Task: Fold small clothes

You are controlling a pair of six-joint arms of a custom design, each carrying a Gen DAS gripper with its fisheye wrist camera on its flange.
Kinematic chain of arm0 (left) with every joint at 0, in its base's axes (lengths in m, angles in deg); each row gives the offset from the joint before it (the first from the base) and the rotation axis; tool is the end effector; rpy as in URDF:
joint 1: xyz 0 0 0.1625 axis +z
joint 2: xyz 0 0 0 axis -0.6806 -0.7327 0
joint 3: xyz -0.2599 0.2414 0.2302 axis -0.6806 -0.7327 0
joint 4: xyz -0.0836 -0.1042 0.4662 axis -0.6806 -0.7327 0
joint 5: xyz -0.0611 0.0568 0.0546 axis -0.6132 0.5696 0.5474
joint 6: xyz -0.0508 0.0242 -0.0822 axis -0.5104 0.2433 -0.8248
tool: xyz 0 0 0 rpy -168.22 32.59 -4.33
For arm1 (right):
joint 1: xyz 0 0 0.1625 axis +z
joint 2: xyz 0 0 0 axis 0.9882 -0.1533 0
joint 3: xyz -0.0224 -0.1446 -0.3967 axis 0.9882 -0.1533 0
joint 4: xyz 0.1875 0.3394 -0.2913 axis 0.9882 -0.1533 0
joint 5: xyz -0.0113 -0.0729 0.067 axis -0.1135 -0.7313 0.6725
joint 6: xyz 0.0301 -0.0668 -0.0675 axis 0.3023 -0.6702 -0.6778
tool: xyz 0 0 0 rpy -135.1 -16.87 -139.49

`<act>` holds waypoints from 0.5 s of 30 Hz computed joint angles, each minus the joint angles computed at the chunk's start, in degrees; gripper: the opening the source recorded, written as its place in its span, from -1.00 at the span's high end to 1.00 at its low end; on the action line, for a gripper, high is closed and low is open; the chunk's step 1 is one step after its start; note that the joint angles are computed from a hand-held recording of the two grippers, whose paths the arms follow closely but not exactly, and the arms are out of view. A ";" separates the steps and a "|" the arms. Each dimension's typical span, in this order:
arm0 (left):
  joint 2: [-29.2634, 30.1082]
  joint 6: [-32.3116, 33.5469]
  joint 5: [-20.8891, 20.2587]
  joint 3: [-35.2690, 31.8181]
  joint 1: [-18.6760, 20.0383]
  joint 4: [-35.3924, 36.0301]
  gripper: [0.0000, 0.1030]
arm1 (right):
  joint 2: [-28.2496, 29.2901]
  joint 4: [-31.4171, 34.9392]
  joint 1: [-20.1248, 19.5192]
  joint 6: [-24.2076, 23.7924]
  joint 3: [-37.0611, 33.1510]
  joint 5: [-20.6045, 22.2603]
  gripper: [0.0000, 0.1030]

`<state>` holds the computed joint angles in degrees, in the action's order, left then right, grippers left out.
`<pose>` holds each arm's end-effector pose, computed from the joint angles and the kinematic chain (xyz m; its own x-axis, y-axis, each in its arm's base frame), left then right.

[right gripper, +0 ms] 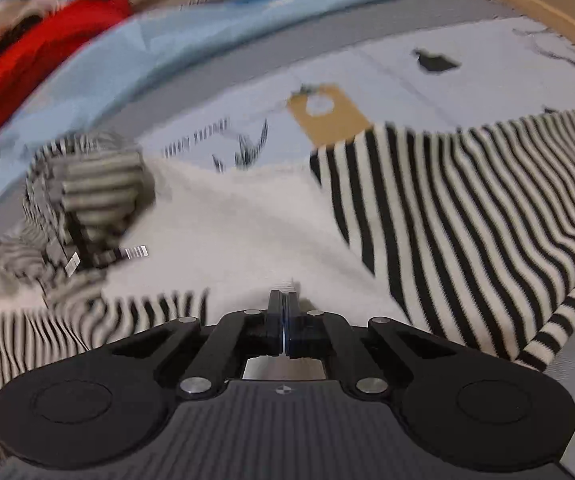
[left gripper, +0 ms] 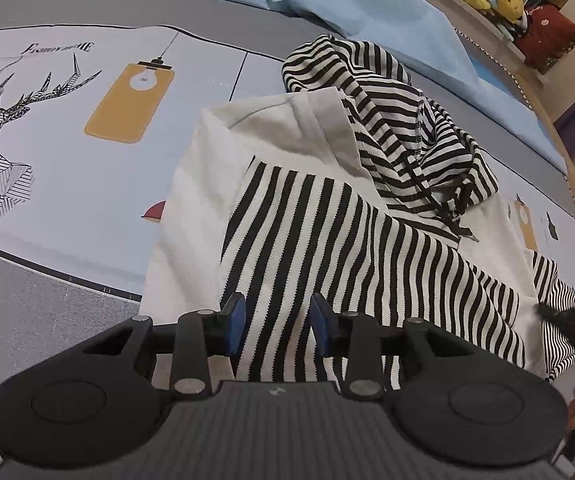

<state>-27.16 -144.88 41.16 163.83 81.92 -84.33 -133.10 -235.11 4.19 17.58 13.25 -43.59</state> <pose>-0.3420 -0.5483 0.1047 -0.7431 -0.5609 -0.3650 -0.1617 0.6797 -0.7154 0.0377 -0.7652 0.3553 -0.8328 -0.1460 0.5340 -0.3973 0.8294 -0.3928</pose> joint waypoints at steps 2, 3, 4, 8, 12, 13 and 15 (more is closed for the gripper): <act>-0.15 -0.49 0.24 0.01 -0.05 0.50 0.24 | -1.12 -2.18 0.58 1.60 0.70 1.67 1.00; -0.19 -0.64 0.30 0.00 -0.05 0.66 0.24 | -1.71 -3.47 0.92 1.29 1.10 2.74 1.00; -0.19 -0.79 0.28 -0.03 -0.01 0.76 0.24 | -1.92 -5.06 1.39 0.32 1.38 2.47 1.00; 0.07 -0.84 -0.08 -0.27 0.17 1.08 0.24 | -0.12 -1.36 1.59 4.36 -0.98 -4.84 1.00; 0.43 -0.14 -0.20 -0.46 0.22 0.34 0.24 | 0.04 -3.74 1.81 6.54 -0.27 -9.01 0.91; 0.57 0.12 -0.24 -0.55 0.24 0.17 0.24 | -0.83 -4.77 1.89 5.23 0.68 -6.90 0.91; 0.84 0.34 -0.42 -0.77 0.30 0.20 0.24 | -2.71 -2.99 1.93 1.66 2.36 -1.75 0.91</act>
